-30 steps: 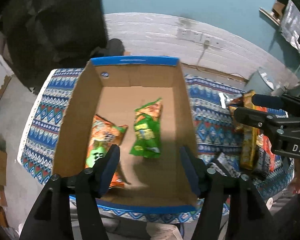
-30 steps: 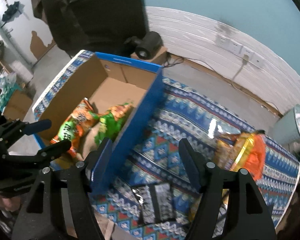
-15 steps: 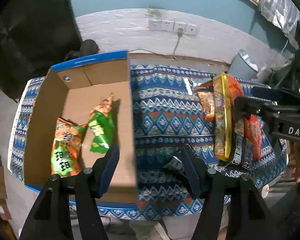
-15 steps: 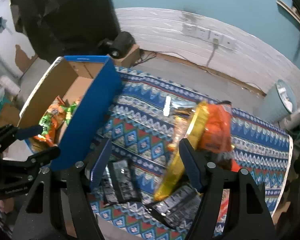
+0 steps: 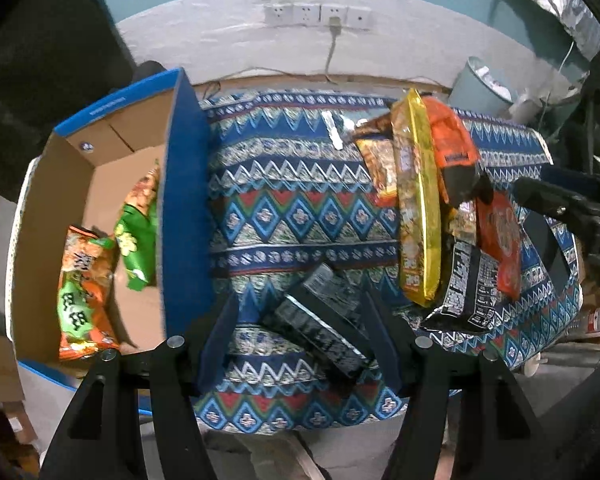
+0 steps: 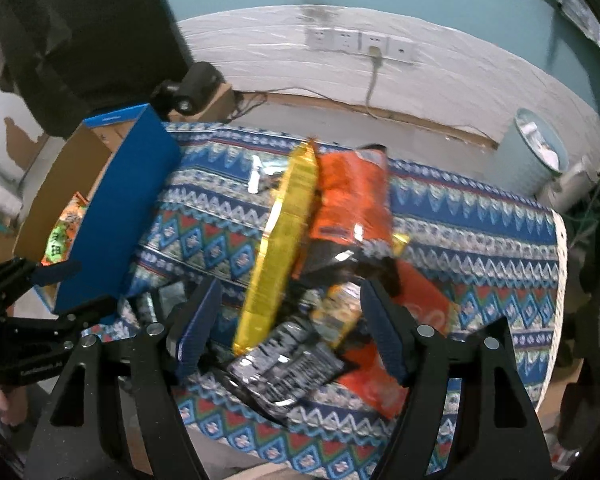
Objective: Organize snacks
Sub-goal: 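Move both tools back to the snack pile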
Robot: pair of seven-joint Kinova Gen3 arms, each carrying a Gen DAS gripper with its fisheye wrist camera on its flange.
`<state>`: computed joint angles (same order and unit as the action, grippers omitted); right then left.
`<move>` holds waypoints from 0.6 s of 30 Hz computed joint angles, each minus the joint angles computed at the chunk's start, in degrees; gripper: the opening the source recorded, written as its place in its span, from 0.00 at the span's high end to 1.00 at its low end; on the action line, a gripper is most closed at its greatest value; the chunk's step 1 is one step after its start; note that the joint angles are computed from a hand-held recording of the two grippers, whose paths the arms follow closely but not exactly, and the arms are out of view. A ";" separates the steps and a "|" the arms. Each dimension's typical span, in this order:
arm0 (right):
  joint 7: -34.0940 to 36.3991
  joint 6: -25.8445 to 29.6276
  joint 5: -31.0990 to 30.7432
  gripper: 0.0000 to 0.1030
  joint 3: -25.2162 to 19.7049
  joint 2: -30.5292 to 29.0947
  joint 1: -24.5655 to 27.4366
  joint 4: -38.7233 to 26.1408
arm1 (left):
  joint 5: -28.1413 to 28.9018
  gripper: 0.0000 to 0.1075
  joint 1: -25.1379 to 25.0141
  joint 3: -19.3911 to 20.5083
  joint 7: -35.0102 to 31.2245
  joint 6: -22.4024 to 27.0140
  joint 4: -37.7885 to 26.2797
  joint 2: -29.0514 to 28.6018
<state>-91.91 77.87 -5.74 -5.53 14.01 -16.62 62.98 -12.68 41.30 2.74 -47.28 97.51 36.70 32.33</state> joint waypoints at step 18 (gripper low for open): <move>-2.37 -1.66 1.05 0.25 2.80 0.51 6.11 6.96 | 2.55 0.33 1.10 -2.57 -2.91 10.09 -22.41 13.65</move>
<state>-94.27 76.21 -4.69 -2.73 14.52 -10.51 69.94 -10.13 42.41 0.17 -50.18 107.60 14.29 45.98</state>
